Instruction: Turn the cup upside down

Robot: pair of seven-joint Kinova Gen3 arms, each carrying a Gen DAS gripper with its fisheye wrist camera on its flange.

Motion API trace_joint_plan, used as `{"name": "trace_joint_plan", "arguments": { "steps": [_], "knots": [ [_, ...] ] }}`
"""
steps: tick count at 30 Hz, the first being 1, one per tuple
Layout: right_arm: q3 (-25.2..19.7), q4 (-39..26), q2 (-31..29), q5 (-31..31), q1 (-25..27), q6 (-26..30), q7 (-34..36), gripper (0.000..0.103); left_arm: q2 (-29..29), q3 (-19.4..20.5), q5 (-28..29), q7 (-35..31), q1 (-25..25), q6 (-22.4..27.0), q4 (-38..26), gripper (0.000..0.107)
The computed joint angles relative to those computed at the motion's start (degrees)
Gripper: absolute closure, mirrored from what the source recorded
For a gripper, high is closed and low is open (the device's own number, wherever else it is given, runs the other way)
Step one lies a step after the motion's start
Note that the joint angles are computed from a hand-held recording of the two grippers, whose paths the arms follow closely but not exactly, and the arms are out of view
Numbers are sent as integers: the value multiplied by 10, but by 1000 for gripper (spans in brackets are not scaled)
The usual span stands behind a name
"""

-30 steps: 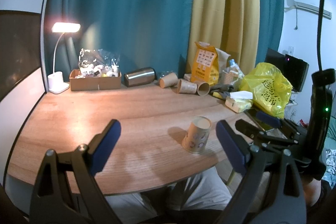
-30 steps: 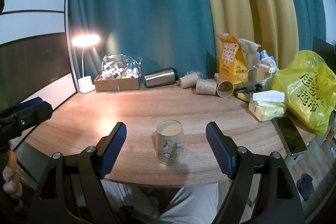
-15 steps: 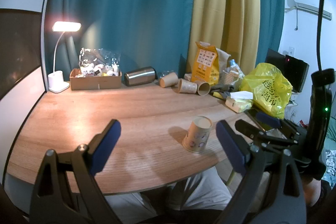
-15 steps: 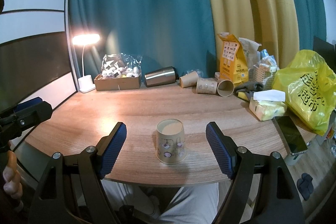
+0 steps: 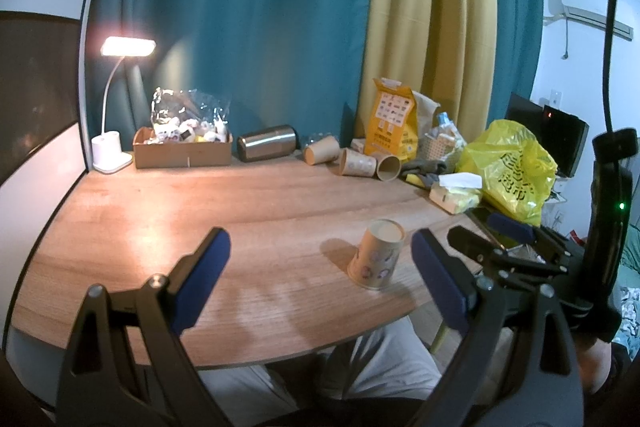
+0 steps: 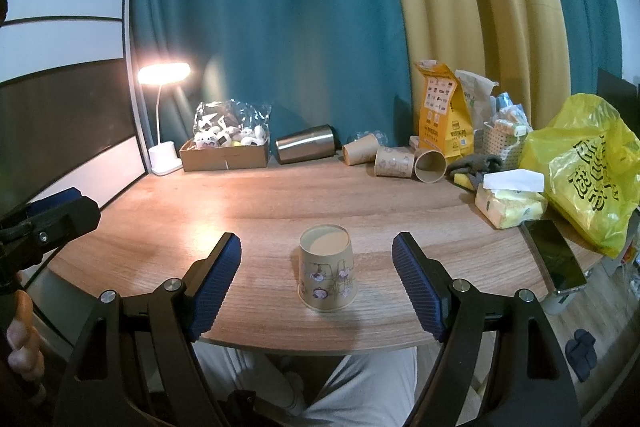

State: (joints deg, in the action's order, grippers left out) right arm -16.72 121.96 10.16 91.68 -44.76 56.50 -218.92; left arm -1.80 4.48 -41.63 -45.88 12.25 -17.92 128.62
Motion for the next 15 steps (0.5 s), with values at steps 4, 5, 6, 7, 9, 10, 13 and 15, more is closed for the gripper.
{"name": "trace_joint_plan", "arguments": {
  "steps": [4, 5, 6, 7, 9, 10, 13, 15],
  "knots": [
    [0, -1, 1, -1, 0, 0, 1, 22, 0, 0, 4, -3, 0, -1, 1, 14],
    [1, -2, 0, 0, 1, -2, 2, 22, 0, -2, -3, 2, 0, -2, 0, 14],
    [1, -2, 0, -1, 1, -2, 3, 22, 1, -1, -1, 1, 0, -1, 0, 14],
    [0, -2, 1, -2, 0, -1, 2, 22, 1, 1, 2, -1, 0, -1, 0, 14],
    [1, -3, 1, -1, 1, -3, 4, 22, 1, 0, 0, 0, -1, -1, 0, 14],
    [1, -3, 1, -2, 1, -2, 3, 22, 1, 1, 2, -2, -1, 0, 0, 14],
    [-1, -3, 3, -8, -2, -2, 2, 22, 6, 1, 8, -3, -3, -2, 0, 14],
    [-1, -5, 9, -13, -4, -4, 6, 22, 14, 1, -9, 20, -7, 3, -6, 14]
  ]
}}
